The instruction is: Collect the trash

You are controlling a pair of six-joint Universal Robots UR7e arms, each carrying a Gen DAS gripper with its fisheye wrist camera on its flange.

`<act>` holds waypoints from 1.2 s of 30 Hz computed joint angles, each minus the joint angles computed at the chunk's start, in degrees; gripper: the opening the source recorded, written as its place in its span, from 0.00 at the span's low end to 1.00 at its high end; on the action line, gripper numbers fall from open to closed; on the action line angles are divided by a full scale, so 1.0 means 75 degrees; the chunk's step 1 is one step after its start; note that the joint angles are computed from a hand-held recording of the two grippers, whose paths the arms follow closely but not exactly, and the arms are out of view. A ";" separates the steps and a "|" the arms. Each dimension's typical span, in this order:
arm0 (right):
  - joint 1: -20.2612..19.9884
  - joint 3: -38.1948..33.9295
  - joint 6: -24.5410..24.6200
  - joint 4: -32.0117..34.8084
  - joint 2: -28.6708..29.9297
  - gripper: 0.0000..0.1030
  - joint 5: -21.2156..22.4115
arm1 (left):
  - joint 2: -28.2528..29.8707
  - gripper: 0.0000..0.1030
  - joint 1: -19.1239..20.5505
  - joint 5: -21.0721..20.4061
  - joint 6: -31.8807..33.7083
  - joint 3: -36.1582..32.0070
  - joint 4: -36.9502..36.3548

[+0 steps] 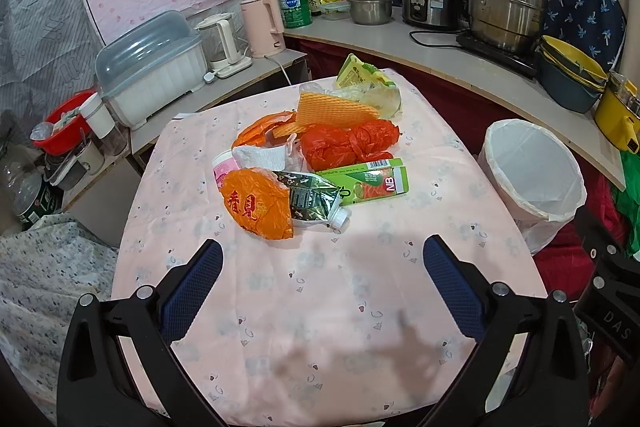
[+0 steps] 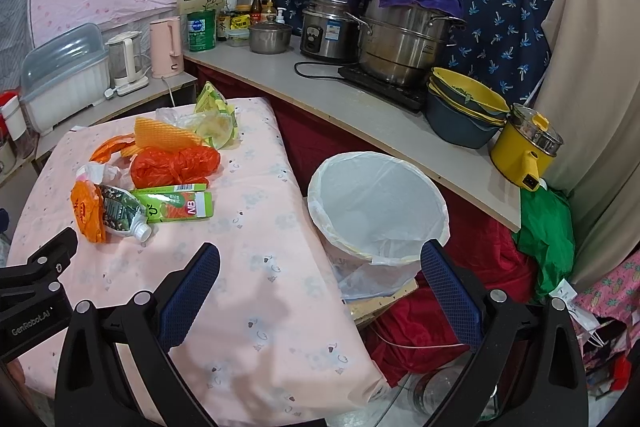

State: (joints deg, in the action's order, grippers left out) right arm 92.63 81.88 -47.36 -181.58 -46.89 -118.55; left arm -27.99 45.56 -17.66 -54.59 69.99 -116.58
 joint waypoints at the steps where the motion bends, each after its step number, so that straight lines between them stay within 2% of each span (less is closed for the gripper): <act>1: 0.0000 -0.0008 -0.0003 0.0010 0.0001 0.93 -0.0002 | 0.0000 0.93 -0.0004 -0.0003 0.0012 0.0005 -0.0018; 36: -0.0103 0.0014 0.0002 0.0063 -0.0103 0.93 -0.0042 | 0.0157 0.93 -0.0063 -0.0138 0.0451 -0.0071 -0.0461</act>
